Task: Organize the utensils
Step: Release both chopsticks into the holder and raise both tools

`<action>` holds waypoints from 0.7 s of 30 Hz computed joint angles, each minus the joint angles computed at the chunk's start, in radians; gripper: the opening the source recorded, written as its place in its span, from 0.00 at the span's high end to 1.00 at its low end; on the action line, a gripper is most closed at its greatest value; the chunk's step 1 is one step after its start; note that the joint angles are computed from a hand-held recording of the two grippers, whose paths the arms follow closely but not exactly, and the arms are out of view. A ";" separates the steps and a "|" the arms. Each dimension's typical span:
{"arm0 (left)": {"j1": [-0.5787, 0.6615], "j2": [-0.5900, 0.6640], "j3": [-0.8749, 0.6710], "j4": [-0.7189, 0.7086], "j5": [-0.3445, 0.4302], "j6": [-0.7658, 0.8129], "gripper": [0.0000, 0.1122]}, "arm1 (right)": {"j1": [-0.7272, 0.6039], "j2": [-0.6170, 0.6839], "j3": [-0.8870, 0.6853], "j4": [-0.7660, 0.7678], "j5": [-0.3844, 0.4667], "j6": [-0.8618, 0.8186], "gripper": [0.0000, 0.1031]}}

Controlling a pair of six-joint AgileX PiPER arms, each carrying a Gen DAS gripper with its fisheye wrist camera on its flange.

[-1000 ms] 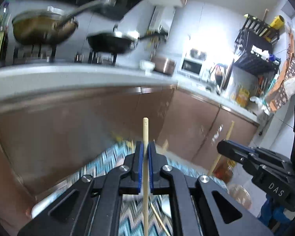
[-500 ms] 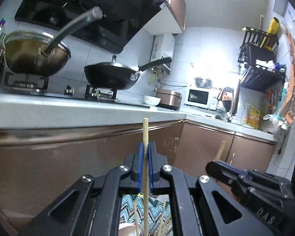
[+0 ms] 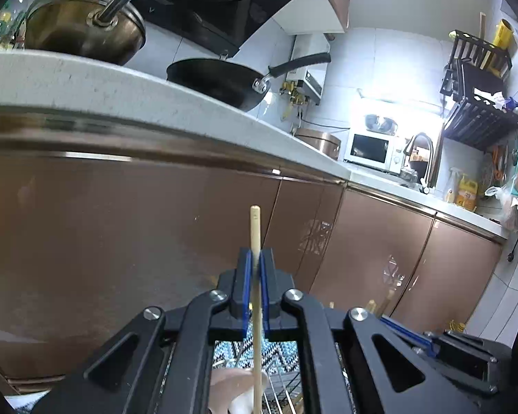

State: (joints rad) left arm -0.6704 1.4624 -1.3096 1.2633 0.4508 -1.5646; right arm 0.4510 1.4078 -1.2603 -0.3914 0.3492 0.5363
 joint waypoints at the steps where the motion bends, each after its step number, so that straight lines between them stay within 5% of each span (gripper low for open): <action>1: 0.000 -0.001 0.006 -0.001 -0.001 0.001 0.94 | 0.005 -0.003 0.011 -0.020 0.003 0.021 0.94; 8: -0.013 -0.048 0.041 -0.067 0.015 0.057 0.77 | 0.012 -0.064 0.063 -0.079 0.036 0.100 0.75; 14: -0.059 -0.136 0.051 -0.137 0.081 0.160 0.73 | 0.041 -0.153 0.082 -0.154 0.088 0.184 0.72; 21: -0.140 -0.258 0.058 -0.287 0.201 0.324 0.71 | 0.142 -0.273 0.108 -0.246 0.249 0.268 0.70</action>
